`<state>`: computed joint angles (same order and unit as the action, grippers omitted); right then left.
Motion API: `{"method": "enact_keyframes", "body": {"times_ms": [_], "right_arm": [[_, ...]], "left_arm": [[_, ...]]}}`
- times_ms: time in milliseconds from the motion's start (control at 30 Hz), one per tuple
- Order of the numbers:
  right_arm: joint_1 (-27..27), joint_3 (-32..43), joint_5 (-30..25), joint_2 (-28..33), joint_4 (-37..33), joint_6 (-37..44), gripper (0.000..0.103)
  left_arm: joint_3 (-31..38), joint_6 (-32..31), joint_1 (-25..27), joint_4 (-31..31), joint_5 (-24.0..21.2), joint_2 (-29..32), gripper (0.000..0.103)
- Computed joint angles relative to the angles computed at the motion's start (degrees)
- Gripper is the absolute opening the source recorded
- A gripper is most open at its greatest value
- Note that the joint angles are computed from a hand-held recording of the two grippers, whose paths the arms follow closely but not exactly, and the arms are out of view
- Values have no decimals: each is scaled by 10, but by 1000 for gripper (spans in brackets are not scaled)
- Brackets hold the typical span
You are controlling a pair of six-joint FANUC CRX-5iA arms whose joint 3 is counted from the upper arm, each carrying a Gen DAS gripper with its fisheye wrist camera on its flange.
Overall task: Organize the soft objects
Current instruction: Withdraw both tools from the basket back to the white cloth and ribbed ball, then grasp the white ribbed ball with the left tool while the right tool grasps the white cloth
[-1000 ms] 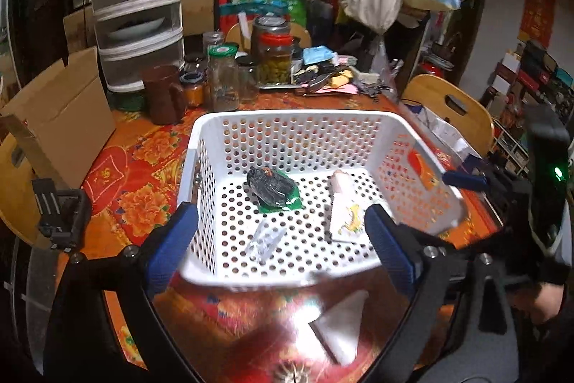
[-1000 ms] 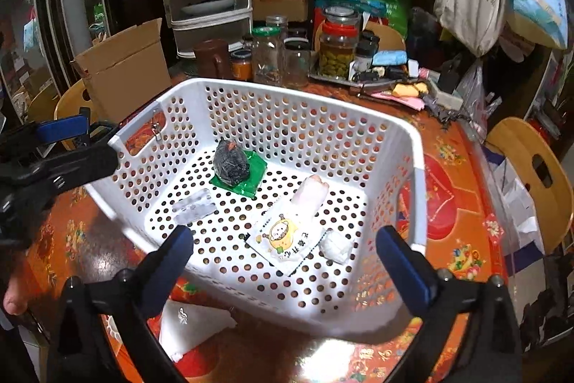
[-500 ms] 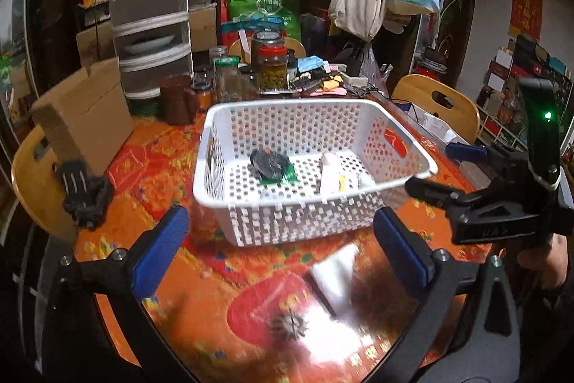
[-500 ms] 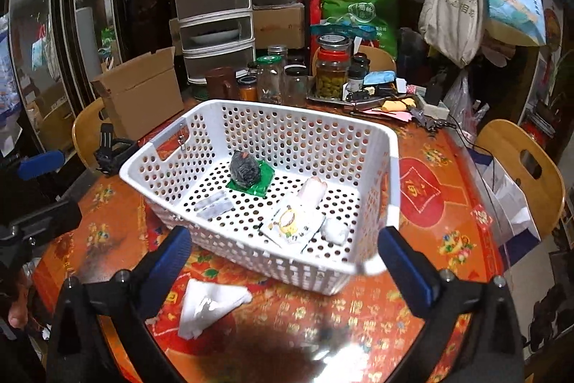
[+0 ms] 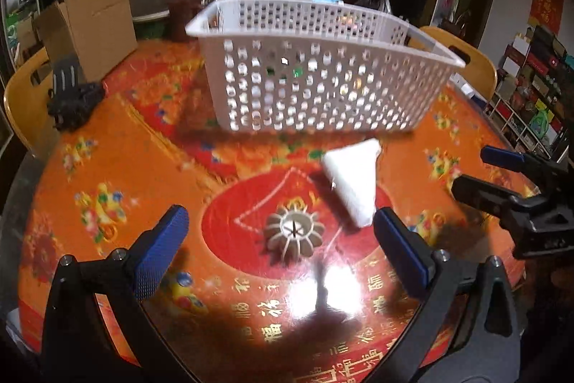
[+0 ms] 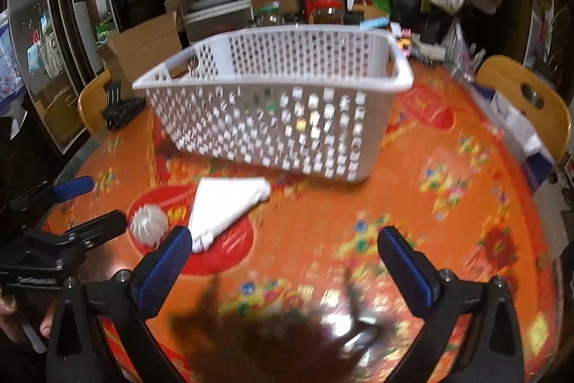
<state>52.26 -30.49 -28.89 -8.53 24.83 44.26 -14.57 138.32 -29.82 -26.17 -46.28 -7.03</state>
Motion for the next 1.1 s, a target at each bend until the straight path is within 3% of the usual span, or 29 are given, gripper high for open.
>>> {"method": "enact_keyframes", "body": {"times_ms": [200, 667, 733, 800, 900, 1100], "right_arm": [[0, -2, 19, 4, -40, 22, 99], [12, 34, 23, 54, -39, 10, 89], [14, 45, 22, 65, -50, 20, 89], [16, 56, 20, 74, -64, 35, 89], [18, 77, 14, 93, -85, 57, 89], [21, 109, 1, 128, -101, 77, 89]], "left_arm": [[-11, -16, 17, 24, 26, 22, 102], [7, -18, 13, 2, 18, 49, 100], [6, -21, 16, 4, 21, 52, 95], [-3, -38, 28, 27, 32, 52, 77], [-15, -63, 44, 57, 48, 51, 61], [-24, -59, 48, 57, 60, 47, 55]]}}
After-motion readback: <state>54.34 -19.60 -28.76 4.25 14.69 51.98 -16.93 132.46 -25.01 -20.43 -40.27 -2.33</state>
